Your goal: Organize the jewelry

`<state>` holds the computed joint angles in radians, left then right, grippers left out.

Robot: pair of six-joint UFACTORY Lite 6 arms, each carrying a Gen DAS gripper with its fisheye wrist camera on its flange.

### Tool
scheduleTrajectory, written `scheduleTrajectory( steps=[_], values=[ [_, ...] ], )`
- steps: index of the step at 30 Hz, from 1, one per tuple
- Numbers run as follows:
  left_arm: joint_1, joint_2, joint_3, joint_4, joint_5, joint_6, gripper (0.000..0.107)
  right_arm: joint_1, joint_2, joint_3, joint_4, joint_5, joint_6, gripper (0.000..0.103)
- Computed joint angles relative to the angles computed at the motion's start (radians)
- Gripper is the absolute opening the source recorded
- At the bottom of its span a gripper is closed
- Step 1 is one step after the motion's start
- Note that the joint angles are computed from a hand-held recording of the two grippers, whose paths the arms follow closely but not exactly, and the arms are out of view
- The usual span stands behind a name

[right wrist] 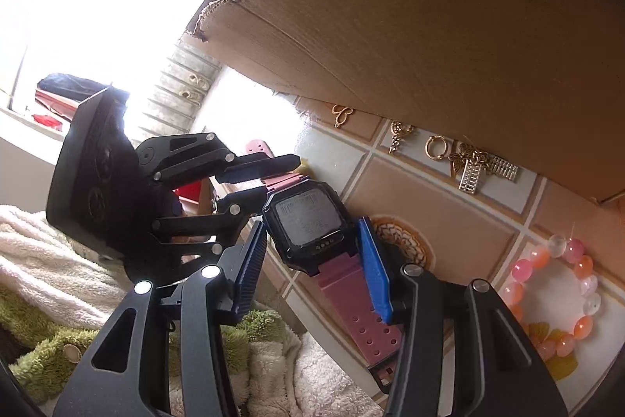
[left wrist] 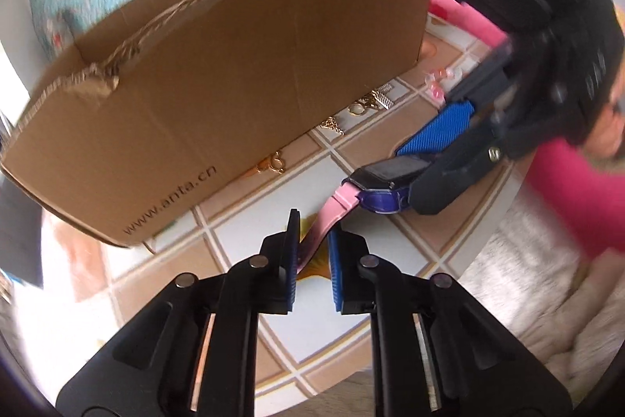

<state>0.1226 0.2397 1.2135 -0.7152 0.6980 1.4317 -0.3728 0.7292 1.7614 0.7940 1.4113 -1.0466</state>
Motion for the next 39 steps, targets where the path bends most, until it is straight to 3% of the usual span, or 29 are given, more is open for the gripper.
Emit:
scheduleTrajectory(
  steps=[6, 13, 14, 17, 18, 20, 24, 31, 36, 39],
  values=[
    [0.040, 0.140, 0.190, 0.054, 0.173, -0.182, 0.010, -0.043, -0.171, -0.192, -0.006, -0.128, -0.110, 0.047],
    [0.067, 0.223, 0.303, 0.053, 0.244, -0.217, 0.009, 0.006, -0.478, -0.542, -0.036, -0.473, -0.257, 0.046],
    [0.054, 0.221, 0.311, 0.056, 0.244, -0.233, 0.009, 0.019, -0.527, -0.596, -0.037, -0.538, -0.274, 0.044],
    [0.058, 0.208, 0.295, 0.052, 0.218, -0.211, 0.007, 0.052, -0.619, -0.697, -0.057, -0.678, -0.280, 0.014],
    [0.052, 0.203, 0.288, 0.049, 0.199, -0.204, 0.007, 0.055, -0.640, -0.718, -0.055, -0.707, -0.279, 0.013],
    [0.060, 0.167, 0.253, 0.024, 0.175, -0.159, 0.005, 0.042, -0.668, -0.737, -0.027, -0.706, -0.289, 0.006],
    [0.070, 0.107, 0.202, -0.031, 0.160, -0.093, 0.003, 0.042, -0.754, -0.771, -0.021, -0.739, -0.273, 0.005],
    [0.149, -0.028, 0.179, -0.138, 0.261, -0.015, 0.002, 0.049, -0.974, -0.791, -0.083, -0.713, -0.189, 0.005],
    [0.205, -0.006, 0.351, -0.205, 0.391, -0.040, 0.002, 0.066, -1.012, -0.662, -0.087, -0.662, -0.127, 0.005],
    [0.196, 0.118, 0.593, -0.194, 0.462, -0.144, 0.002, 0.051, -0.893, -0.468, -0.080, -0.582, -0.086, 0.005]
  ],
)
